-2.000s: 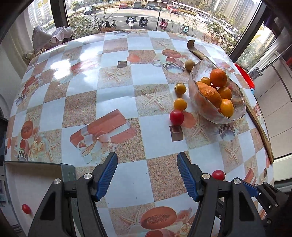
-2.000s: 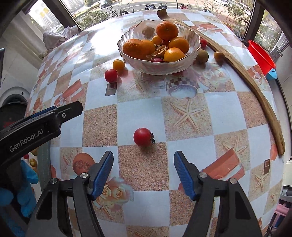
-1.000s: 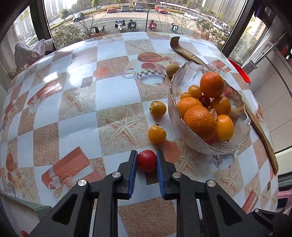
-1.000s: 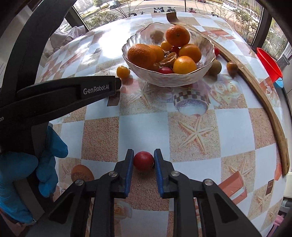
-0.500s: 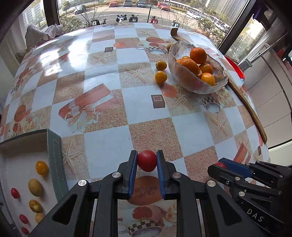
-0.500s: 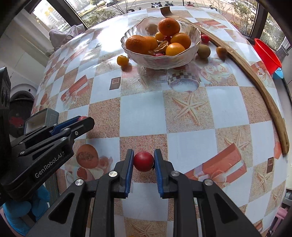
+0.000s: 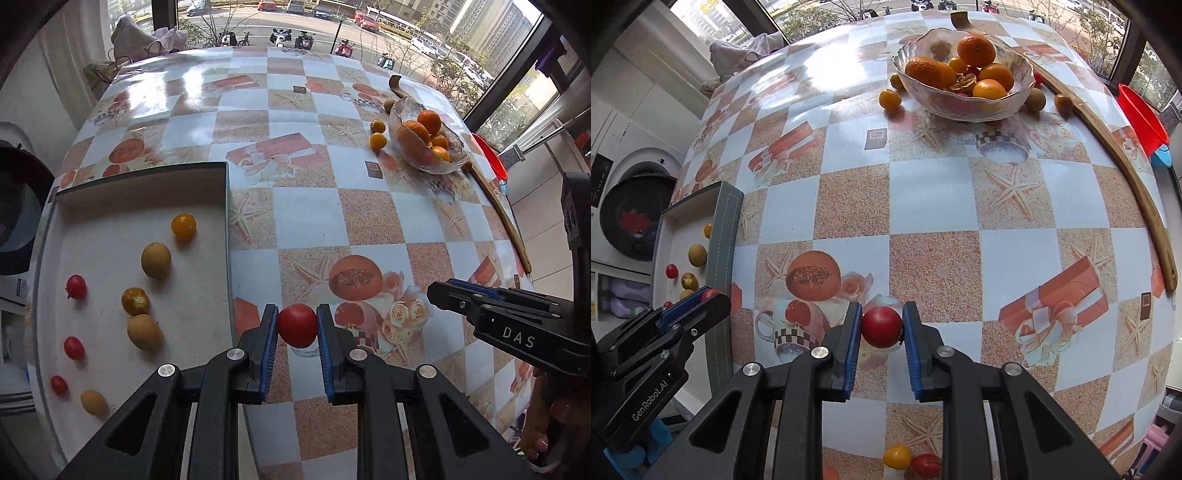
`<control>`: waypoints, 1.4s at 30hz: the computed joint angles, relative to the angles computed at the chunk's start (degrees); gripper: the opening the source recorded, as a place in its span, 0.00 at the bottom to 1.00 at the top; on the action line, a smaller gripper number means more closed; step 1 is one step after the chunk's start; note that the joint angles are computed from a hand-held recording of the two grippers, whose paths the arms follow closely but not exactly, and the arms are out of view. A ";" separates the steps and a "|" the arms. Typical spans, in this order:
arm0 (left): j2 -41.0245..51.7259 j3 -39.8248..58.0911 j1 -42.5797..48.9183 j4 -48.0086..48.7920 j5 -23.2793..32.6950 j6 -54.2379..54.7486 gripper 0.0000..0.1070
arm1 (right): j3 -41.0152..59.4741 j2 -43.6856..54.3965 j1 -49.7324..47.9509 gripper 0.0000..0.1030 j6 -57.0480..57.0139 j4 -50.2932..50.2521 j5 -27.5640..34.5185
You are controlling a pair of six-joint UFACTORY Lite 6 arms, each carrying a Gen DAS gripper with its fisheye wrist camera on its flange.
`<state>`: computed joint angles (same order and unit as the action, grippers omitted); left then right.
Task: Organize fruits
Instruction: 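Carry both red tomatoes into the white tray and open both tools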
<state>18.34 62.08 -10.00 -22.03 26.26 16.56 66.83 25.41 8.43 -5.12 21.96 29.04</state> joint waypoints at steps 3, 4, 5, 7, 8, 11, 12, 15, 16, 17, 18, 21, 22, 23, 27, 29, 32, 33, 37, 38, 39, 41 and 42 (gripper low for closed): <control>-4.46 -4.70 3.35 -0.12 0.17 0.59 0.21 | 1.93 0.72 2.73 0.24 1.08 0.05 0.96; -5.75 -6.05 4.58 -0.01 0.25 0.80 0.21 | 2.79 1.10 3.92 0.24 1.53 0.09 1.33; -7.03 -7.39 5.74 0.23 0.27 0.91 0.21 | 3.59 1.46 5.10 0.24 1.93 0.04 1.62; -9.96 -10.29 8.37 0.91 0.51 1.44 0.21 | 5.32 2.29 7.47 0.24 2.57 0.04 2.18; -11.42 -11.64 9.79 1.04 0.77 1.94 0.21 | 6.52 2.92 8.86 0.24 3.00 0.05 2.58; -14.73 -15.01 14.19 1.36 1.29 3.41 0.21 | 9.95 4.80 12.75 0.24 4.04 0.18 3.61; -15.66 -16.02 15.64 1.49 1.38 3.87 0.21 | 11.11 5.47 13.90 0.24 4.19 0.31 3.97; -17.89 -18.70 20.06 1.57 1.67 5.68 0.21 | 15.45 8.14 17.42 0.24 4.87 0.46 5.31; -18.55 -19.55 21.67 1.50 1.72 6.49 0.21 | 17.12 9.29 18.56 0.24 5.05 0.56 5.83; -19.06 -20.28 23.16 1.49 1.72 7.21 0.21 | 18.75 10.42 19.58 0.24 5.18 0.68 6.36; -19.42 -20.85 24.67 1.59 1.76 7.88 0.21 | 20.32 11.54 20.53 0.24 5.41 0.68 6.83; -19.76 -22.21 28.93 1.40 1.51 9.92 0.21 | 24.79 14.77 23.10 0.24 6.02 0.50 8.24; -19.72 -22.52 30.16 1.32 1.32 10.43 0.21 | 26.36 15.94 23.86 0.24 6.17 0.48 8.81; -19.54 -22.70 31.23 1.28 1.12 10.92 0.21 | 27.96 17.18 24.62 0.24 6.40 0.43 9.40; -18.13 -22.98 34.78 0.30 0.04 13.02 0.21 | 33.42 21.70 26.71 0.24 7.11 -0.04 11.47; -17.23 -23.13 35.76 -0.12 -0.71 13.70 0.21 | 35.78 23.59 27.60 0.24 7.71 -0.55 12.41; -15.95 -23.46 36.35 -0.18 -1.85 14.10 0.21 | 39.10 26.38 28.48 0.24 8.40 -1.20 13.60; -15.45 -23.41 36.41 -0.33 -2.13 14.30 0.21 | 39.57 26.88 28.61 0.24 8.39 -1.23 13.79; -13.82 -23.03 36.40 -0.09 -3.14 14.48 0.21 | 42.57 29.43 29.06 0.24 8.98 -1.76 14.85; -13.52 -22.97 36.43 -0.19 -3.33 14.62 0.21 | 42.88 29.77 28.93 0.24 8.73 -1.76 15.01; -13.27 -22.92 36.21 0.00 -3.61 14.21 0.21 | 43.45 30.24 28.95 0.24 8.82 -1.87 15.18; -12.59 -22.73 36.02 0.49 -4.16 13.81 0.21 | 44.76 31.31 28.96 0.24 9.12 -2.13 15.57; -12.32 -22.70 36.01 0.65 -4.34 13.79 0.21 | 45.23 31.72 28.91 0.24 9.21 -2.20 15.68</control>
<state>6.03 39.38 26.00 -21.38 21.92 30.35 112.05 57.14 37.34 4.09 19.76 44.71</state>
